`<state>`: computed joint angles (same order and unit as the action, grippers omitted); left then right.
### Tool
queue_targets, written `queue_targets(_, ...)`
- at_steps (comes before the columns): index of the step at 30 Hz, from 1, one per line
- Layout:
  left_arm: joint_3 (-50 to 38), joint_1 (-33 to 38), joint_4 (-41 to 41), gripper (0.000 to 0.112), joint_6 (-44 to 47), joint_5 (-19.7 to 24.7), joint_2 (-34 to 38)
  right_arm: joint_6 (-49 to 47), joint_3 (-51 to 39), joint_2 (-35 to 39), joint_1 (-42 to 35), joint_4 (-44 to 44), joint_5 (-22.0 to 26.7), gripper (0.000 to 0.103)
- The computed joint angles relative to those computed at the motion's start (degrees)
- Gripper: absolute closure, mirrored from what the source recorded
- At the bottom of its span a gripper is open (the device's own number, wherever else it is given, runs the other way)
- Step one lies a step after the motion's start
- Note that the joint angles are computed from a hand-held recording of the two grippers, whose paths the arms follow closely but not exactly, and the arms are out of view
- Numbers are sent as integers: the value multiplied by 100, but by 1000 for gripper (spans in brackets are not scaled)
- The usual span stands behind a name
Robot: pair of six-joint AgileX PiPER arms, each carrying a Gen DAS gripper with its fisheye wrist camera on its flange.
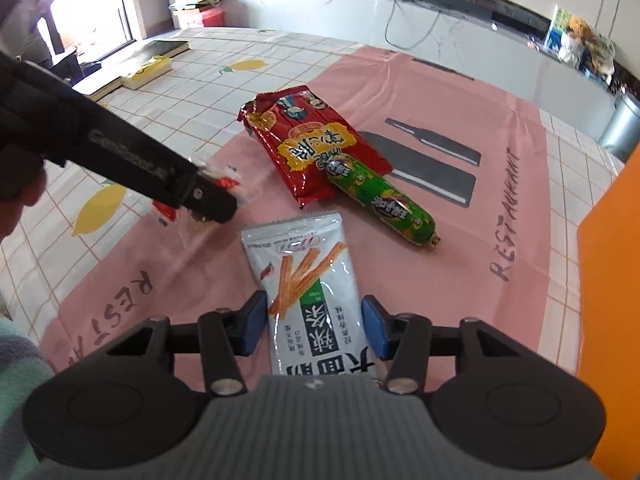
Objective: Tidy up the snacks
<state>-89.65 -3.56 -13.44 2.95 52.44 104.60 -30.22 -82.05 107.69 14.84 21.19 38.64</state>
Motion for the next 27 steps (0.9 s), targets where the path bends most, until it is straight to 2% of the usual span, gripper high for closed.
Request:
queue_targets(5, 401, -324, 213, 65, -556, -76, -820, -72, 453, -701, -141, 276, 43, 55)
queue_targets(13, 830, -1376, 993, 65, -1863, -201, -1858, -74, 1311, -2110, -804, 802, 343, 56)
queue_targets(20, 627, -2207, 1314, 65, -2579, -194, -2035, -623, 1371, -2889, -1914, 1552, 944, 56)
queue_targets(27, 157, -3008, 1546, 65, -2913, -349, -1634, -1483, 1204, -3050, -3569, 2327, 1801, 56)
